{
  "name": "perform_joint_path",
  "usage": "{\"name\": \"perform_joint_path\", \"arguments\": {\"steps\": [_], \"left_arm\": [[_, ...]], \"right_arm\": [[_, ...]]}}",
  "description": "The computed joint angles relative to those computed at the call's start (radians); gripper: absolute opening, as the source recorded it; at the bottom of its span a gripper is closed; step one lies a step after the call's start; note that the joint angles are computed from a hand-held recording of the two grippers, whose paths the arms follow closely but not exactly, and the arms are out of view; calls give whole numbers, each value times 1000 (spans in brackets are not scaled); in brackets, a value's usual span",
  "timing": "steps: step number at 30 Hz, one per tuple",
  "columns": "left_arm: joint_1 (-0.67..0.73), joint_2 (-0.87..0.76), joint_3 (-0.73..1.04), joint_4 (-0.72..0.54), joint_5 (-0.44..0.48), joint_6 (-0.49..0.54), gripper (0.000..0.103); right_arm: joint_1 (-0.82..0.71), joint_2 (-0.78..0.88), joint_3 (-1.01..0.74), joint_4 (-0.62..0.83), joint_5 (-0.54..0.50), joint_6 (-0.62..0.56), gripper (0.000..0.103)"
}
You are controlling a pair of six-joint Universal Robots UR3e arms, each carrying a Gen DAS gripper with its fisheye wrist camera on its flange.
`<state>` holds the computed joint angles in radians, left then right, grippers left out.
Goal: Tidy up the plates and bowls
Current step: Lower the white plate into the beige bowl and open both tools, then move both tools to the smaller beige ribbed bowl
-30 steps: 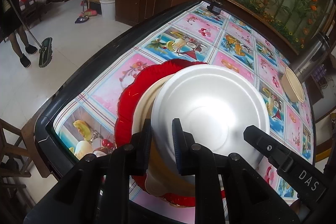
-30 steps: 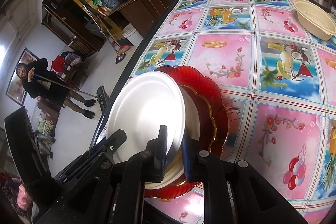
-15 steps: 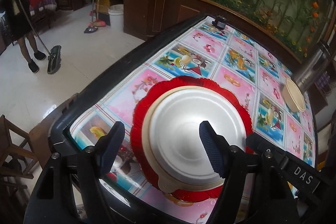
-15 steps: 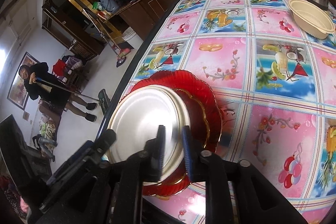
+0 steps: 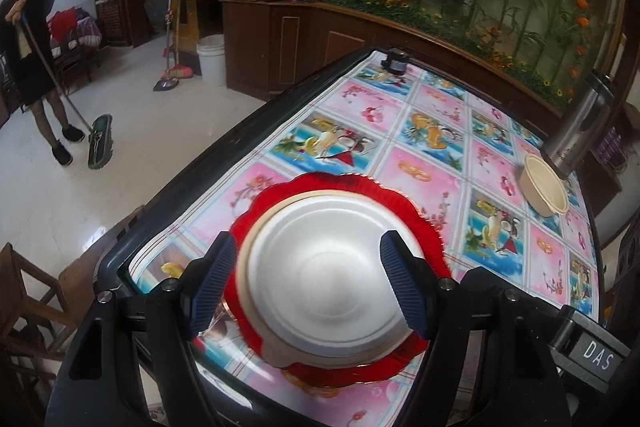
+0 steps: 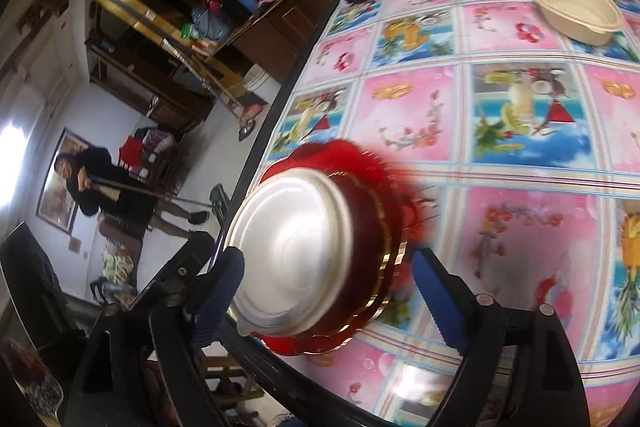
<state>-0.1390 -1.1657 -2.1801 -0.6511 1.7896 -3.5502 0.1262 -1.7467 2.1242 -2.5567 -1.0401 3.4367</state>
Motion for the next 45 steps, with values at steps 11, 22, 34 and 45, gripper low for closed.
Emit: {"name": "perform_joint_path", "arguments": {"steps": [11, 22, 34, 45], "left_arm": [[-227, -304, 264, 44, 52, -39, 75], [-362, -653, 633, -33, 20, -60, 75], [-442, -1067, 1204, -252, 70, -80, 75], [-463, -1361, 1684, -425, 108, -67, 74]], "right_arm": [[-355, -298, 140, 234, 111, -191, 94], [-765, -509, 146, 511, 101, -474, 94], [-1021, -406, 78, 578, 174, -636, 94], [-1015, -114, -37, 469, 205, -575, 95]]}}
